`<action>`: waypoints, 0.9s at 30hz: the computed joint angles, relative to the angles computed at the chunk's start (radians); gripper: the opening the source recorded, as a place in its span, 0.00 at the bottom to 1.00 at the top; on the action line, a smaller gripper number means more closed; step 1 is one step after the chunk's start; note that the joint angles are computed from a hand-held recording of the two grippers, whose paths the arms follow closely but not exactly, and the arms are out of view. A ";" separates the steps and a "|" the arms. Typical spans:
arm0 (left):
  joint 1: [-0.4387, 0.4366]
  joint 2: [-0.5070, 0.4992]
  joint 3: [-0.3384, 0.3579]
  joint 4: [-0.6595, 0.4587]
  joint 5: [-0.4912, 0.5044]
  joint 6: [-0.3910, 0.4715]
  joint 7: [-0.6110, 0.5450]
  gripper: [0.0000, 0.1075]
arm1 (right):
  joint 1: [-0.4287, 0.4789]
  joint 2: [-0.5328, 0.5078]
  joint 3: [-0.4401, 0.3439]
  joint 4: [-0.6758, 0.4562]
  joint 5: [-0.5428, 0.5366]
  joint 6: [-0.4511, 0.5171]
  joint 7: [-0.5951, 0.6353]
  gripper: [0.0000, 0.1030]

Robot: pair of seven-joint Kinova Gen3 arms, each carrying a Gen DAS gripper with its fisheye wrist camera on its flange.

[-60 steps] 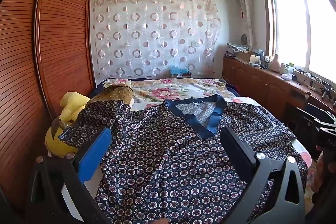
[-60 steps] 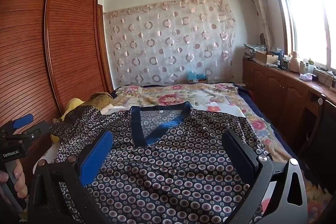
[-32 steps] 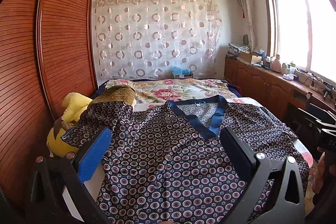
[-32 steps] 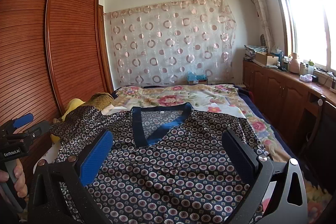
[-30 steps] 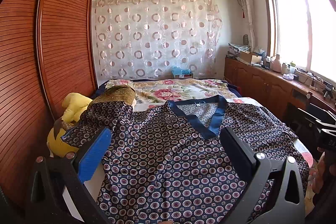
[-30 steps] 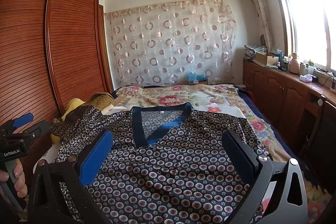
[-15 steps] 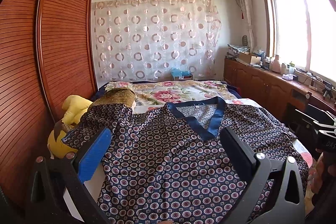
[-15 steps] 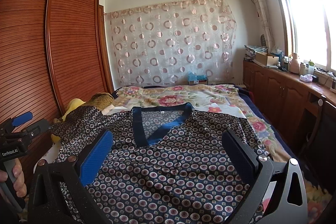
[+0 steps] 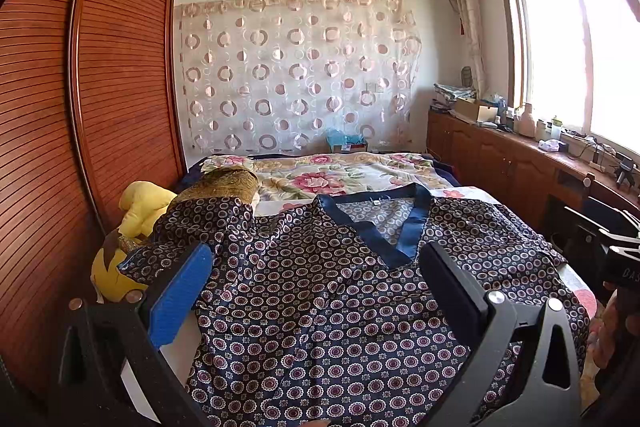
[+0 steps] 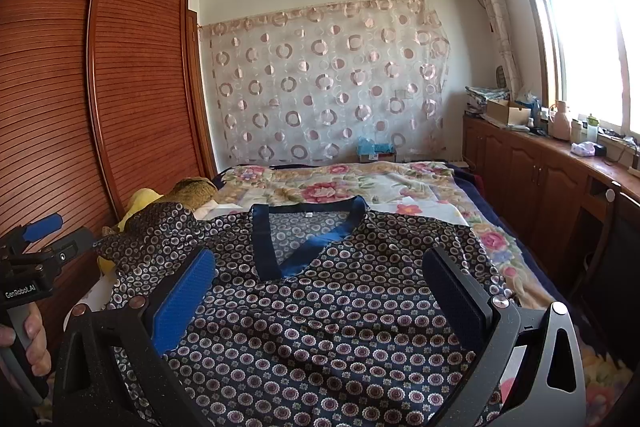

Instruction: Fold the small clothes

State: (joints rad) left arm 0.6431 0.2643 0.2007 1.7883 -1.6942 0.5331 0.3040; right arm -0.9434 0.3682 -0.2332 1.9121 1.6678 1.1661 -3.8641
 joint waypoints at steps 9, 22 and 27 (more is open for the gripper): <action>0.000 -0.001 0.000 0.000 0.003 0.000 -0.003 0.96 | 0.002 -0.001 -0.002 0.005 0.004 0.001 -0.006 1.00; 0.001 -0.001 -0.001 0.000 0.001 -0.001 -0.002 0.96 | 0.005 -0.001 -0.004 0.011 0.011 0.000 -0.014 1.00; 0.000 -0.002 -0.001 0.000 0.004 -0.002 -0.007 0.96 | 0.003 0.000 -0.005 0.013 0.013 0.003 -0.024 1.00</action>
State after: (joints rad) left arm 0.6429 0.2623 0.1996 1.7880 -1.6901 0.5315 0.2971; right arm -0.9401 0.3683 -0.2383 1.9248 1.6809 1.1694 -3.8880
